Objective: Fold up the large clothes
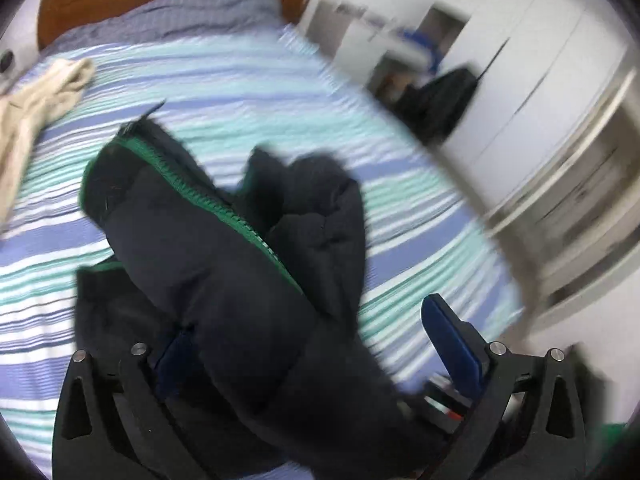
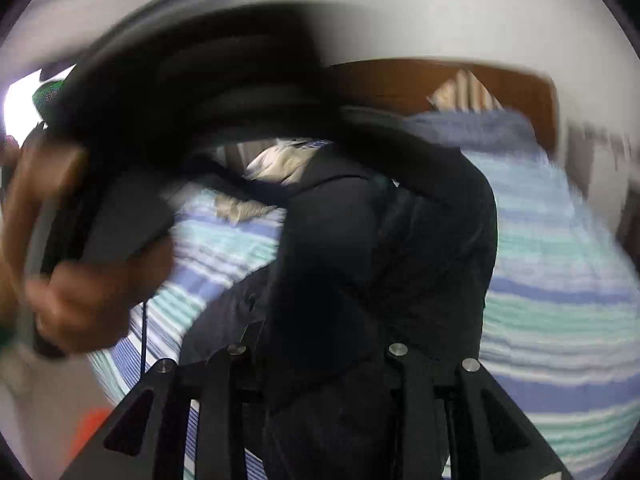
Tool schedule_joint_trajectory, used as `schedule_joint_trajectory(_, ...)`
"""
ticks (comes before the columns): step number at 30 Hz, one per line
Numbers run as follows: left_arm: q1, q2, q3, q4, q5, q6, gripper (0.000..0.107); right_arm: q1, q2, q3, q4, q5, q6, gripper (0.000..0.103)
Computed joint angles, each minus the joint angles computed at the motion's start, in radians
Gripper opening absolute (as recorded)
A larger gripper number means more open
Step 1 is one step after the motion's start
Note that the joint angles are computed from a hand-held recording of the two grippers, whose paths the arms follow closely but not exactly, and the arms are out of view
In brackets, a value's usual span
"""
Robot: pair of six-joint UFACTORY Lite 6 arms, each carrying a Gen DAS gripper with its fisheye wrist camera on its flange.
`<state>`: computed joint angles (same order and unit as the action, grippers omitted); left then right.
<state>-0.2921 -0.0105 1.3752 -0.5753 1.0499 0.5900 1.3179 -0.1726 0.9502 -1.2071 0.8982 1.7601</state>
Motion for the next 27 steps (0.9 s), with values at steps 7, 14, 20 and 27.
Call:
schedule_joint_trajectory(7,0.060,0.012,-0.112,0.011,-0.085,0.024,0.042,0.128,-0.123,-0.115,-0.040,-0.084,0.061,0.038)
schedule_joint_trajectory(14,0.313,0.108,-0.045,-0.069,0.030,0.259,0.044,0.027,-0.688,-0.404,0.106,-0.039,0.009,0.042)
schedule_joint_trajectory(20,0.402,0.106,-0.123,-0.102,-0.001,0.361,0.050,-0.370,-0.447,-0.352,0.138,-0.533,-0.150,0.032)
schedule_joint_trajectory(27,0.541,0.267,-0.089,-0.063,-0.039,0.332,0.062,-0.355,0.178,-0.096,-0.158,-0.746,0.176,0.029)
